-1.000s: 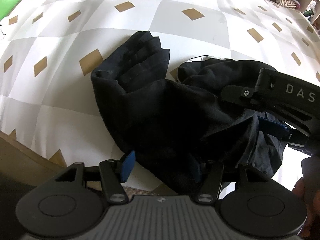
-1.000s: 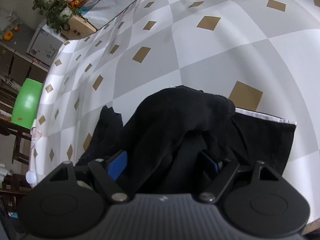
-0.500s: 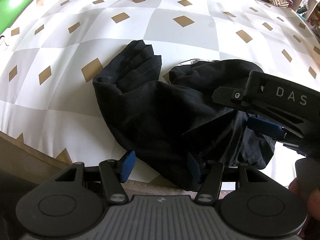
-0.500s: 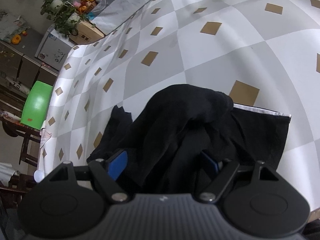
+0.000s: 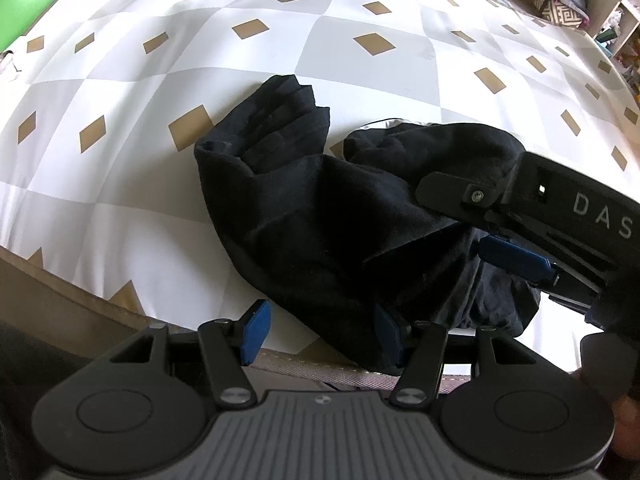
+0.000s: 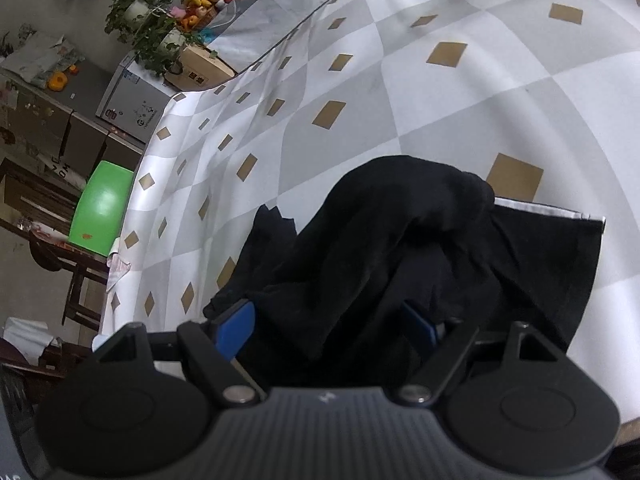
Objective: Fold clothes
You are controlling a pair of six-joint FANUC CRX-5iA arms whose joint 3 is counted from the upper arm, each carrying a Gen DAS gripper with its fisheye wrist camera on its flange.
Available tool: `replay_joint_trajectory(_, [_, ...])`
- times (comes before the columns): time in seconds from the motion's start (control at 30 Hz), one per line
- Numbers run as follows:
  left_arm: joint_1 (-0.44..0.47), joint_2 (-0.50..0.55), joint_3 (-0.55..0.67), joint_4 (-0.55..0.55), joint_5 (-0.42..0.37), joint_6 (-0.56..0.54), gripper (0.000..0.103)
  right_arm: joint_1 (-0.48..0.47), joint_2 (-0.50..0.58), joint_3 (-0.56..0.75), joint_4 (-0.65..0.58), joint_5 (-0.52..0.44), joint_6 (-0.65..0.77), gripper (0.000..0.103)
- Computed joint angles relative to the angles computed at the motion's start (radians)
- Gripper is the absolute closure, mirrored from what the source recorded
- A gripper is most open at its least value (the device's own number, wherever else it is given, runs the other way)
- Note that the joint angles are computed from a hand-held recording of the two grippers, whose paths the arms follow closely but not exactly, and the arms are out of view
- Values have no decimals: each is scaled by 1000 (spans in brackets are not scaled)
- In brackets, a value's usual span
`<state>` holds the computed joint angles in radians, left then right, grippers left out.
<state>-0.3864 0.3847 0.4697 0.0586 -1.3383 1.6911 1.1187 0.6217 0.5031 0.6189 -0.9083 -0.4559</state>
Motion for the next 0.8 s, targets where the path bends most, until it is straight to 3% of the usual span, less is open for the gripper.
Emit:
replay_joint_trajectory(0.27, [8,-7,-14,8,17,0,47,7,21,29,28,-21,23,25])
replay_joint_trajectory(0.6, [8,-1,-15,31,16,-14,47,16,64,109,15,-126,38,25])
replay_joint_trajectory(0.8, [8,-1,-21,42,21,-19,47,16,60,98,20,-124,26,25])
